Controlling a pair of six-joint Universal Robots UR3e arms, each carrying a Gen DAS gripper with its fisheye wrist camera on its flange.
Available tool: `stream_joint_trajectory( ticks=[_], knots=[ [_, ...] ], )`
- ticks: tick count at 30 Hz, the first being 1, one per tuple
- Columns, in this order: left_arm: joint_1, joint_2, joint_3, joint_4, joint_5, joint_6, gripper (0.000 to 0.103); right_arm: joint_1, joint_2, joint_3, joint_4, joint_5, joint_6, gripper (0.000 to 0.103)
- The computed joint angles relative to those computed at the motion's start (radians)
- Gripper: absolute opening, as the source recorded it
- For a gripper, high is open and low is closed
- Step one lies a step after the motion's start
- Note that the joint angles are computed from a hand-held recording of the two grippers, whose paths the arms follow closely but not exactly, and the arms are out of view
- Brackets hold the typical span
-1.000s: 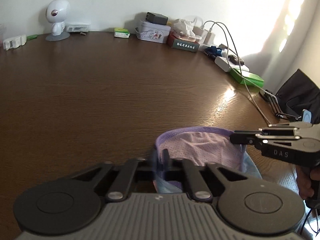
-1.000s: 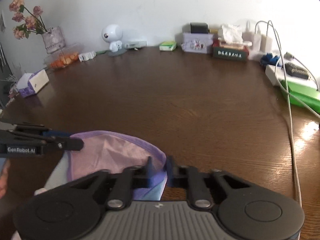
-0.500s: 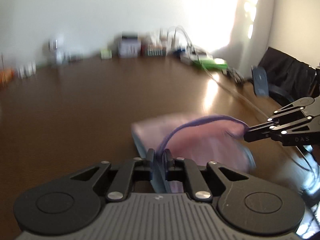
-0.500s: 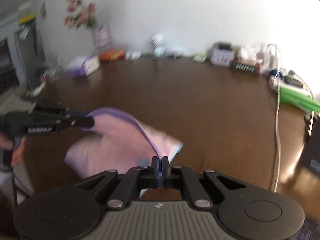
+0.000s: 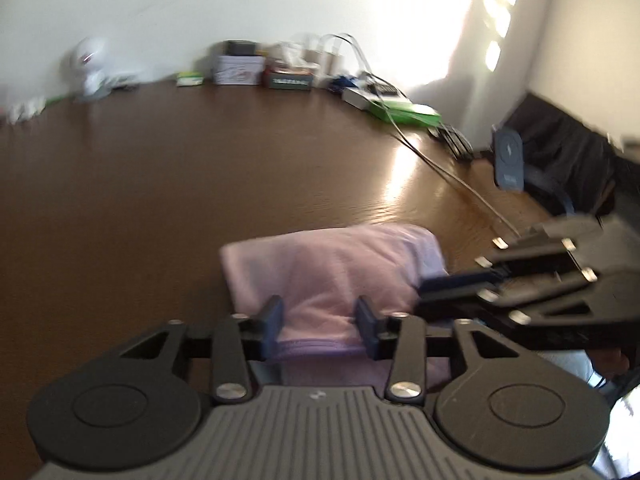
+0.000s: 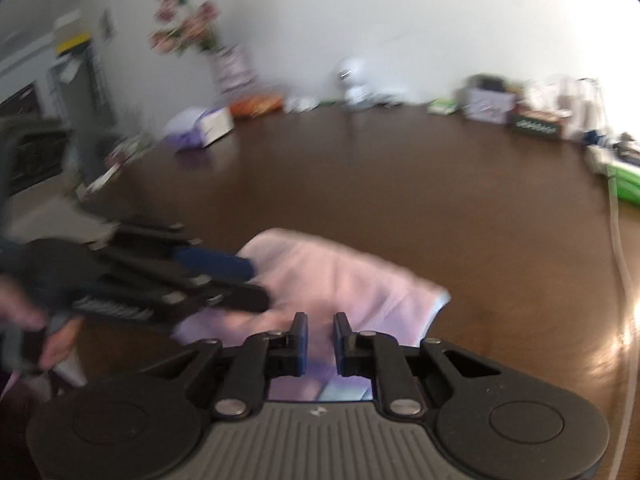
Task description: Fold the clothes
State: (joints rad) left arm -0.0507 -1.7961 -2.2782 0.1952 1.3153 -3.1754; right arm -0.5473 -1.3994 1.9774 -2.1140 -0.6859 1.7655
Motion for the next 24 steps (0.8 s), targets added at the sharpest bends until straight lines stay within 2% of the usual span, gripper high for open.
stream_joint_trajectory(
  ticks=[1,4,6,8,12,15,18,20,22,24],
  knots=[
    [0.018,0.024,-0.035,0.014,-0.013,0.01,0.056,-0.025,-0.022,0.007,0.06,-0.005,-0.051,0.015],
    [0.066,0.133,-0.111,-0.037,-0.064,0.022,0.057,-0.097,-0.082,-0.008,0.25,-0.007,-0.177,0.016],
    [0.099,0.2,-0.148,-0.084,-0.124,0.042,0.06,-0.147,-0.14,0.008,0.334,0.009,-0.261,0.022],
    [0.099,0.257,-0.186,-0.114,-0.123,0.067,0.062,-0.176,-0.197,0.057,0.335,0.026,-0.294,0.034],
    [0.134,0.308,-0.282,-0.12,-0.139,0.113,0.062,-0.185,-0.25,0.147,0.295,0.001,-0.329,0.036],
    [0.193,0.361,-0.348,-0.123,-0.191,0.161,0.061,-0.208,-0.306,0.254,0.206,-0.034,-0.353,0.036],
    [0.21,0.357,-0.349,-0.124,-0.199,0.177,0.048,-0.228,-0.338,0.321,0.139,-0.043,-0.327,0.035],
    [0.205,0.347,-0.344,-0.118,-0.192,0.176,0.034,-0.226,-0.351,0.363,0.083,-0.041,-0.309,0.033],
    [0.201,0.343,-0.335,-0.126,-0.191,0.182,0.028,-0.229,-0.38,0.417,0.024,-0.029,-0.331,0.033],
    [0.198,0.337,-0.331,-0.131,-0.201,0.194,0.025,-0.235,-0.406,0.434,0.04,-0.026,-0.358,0.032]
  ],
)
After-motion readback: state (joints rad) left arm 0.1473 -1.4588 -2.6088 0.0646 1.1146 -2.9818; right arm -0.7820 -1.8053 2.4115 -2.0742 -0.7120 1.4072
